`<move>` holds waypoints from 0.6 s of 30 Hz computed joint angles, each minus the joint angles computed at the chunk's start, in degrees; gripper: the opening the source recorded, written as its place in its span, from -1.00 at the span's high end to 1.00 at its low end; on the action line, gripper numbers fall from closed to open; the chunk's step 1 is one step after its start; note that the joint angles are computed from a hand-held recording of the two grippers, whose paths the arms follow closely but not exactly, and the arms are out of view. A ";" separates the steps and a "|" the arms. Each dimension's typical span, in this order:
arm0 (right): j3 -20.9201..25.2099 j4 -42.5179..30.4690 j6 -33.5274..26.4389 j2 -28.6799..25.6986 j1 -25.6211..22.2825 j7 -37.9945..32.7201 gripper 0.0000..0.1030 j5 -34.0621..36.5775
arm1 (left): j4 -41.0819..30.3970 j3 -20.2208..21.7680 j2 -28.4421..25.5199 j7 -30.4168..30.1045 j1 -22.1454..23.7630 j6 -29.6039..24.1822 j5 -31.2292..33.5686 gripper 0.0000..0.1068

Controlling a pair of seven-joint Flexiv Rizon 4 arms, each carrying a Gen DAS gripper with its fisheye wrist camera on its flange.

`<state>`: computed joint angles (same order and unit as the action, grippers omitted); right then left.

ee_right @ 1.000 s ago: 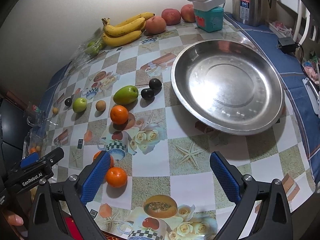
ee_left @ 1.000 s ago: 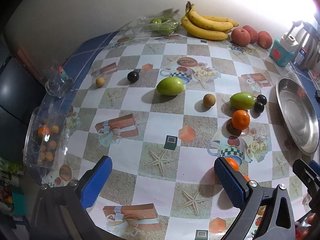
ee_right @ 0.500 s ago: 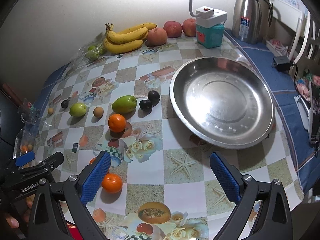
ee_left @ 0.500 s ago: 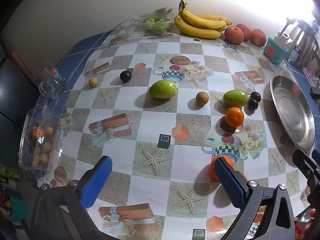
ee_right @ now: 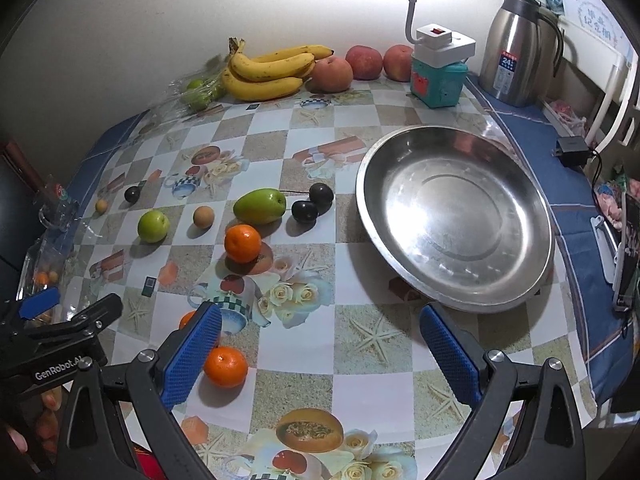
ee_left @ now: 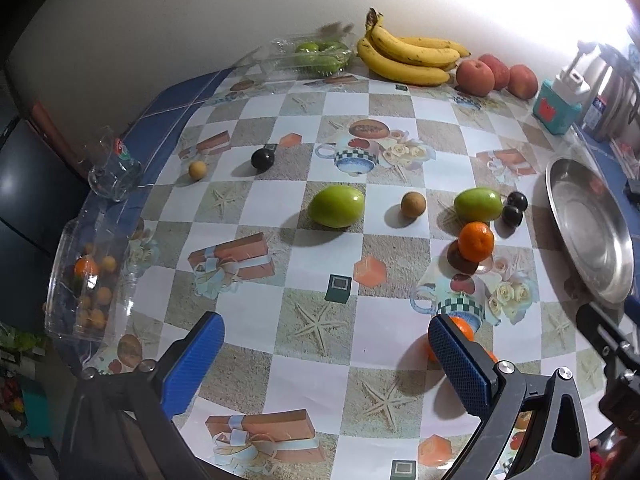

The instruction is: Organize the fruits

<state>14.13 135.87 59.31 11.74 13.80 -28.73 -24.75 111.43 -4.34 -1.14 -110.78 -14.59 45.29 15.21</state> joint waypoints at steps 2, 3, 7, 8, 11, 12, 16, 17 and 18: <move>-0.30 -0.28 0.07 -0.42 0.40 -1.04 -0.93 1.32 | 0.22 0.19 0.14 -0.59 0.18 0.27 -0.47 -0.93; -0.41 -0.36 0.02 -0.58 0.52 -1.39 -0.93 1.99 | 0.13 0.18 0.12 -0.76 0.24 0.02 -0.39 -0.93; -0.51 -0.26 0.00 -0.62 0.25 -1.04 -0.93 2.83 | -0.61 -0.11 -0.35 -1.42 0.12 -1.14 -0.23 -0.93; -0.50 -0.20 -0.03 -0.59 0.02 -0.65 -0.93 2.54 | -0.78 -0.17 -0.57 -1.22 0.07 -1.14 -0.73 -0.93; -0.55 -0.14 -0.21 -0.63 -0.33 0.03 -0.93 2.10 | -1.32 -0.33 -1.27 -0.61 -0.19 -0.51 -2.09 -0.93; -0.65 -0.19 -0.20 -0.74 -0.28 -0.09 -0.93 2.42 | -1.53 -0.39 -1.50 -0.63 -0.35 -0.34 -2.27 -0.93; -0.97 -0.29 0.73 -1.23 0.21 -1.72 -0.93 4.31 | -2.33 -0.51 -3.00 -0.83 -0.89 0.59 -4.71 -0.93; -1.05 -0.44 0.88 -1.45 0.46 -2.49 -0.93 5.01 | -2.71 -0.50 -3.54 -1.88 -1.09 0.64 -4.72 -0.93; -1.11 -0.68 0.79 -1.73 0.69 -3.16 -0.93 5.63 | -2.96 -0.41 -3.84 -2.37 -1.29 0.67 -4.46 -0.93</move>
<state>13.02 135.18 60.10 10.02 14.50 -31.90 -19.12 108.46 -4.75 -4.98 -113.15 -15.89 45.95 10.75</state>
